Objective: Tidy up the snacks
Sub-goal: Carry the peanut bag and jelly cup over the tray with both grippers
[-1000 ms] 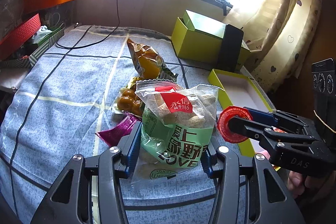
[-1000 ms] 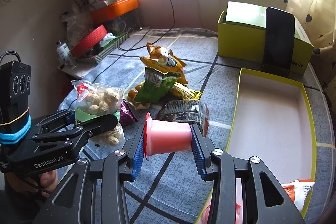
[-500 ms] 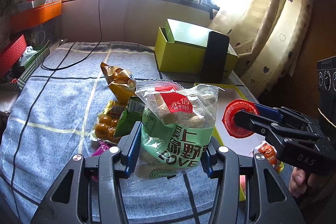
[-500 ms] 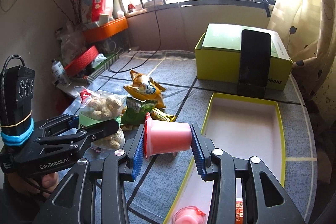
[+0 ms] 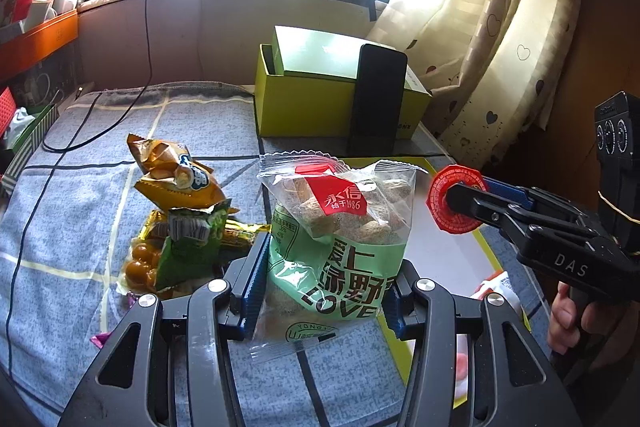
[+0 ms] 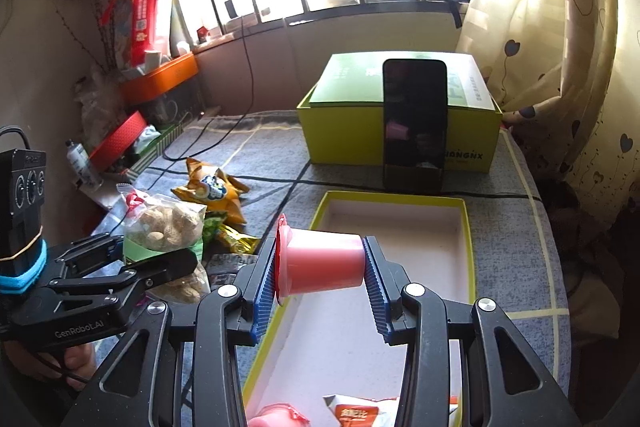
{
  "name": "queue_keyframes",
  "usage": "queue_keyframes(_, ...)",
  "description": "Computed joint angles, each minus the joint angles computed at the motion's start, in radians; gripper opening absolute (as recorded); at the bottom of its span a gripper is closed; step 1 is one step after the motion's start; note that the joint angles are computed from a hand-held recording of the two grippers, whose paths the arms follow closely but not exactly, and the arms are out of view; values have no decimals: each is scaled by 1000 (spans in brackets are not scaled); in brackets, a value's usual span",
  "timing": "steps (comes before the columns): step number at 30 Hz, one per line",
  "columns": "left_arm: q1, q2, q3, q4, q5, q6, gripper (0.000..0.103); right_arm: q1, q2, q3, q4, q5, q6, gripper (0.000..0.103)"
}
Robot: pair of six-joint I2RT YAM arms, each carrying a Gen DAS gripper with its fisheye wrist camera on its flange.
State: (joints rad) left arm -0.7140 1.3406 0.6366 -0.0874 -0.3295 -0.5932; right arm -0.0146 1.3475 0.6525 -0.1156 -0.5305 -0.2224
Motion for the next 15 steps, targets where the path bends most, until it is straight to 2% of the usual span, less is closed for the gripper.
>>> queue_keyframes(15, -44, 228, 158, 49, 69, 20, 50, -133, 171, 31, -13, 8, -100, 39)
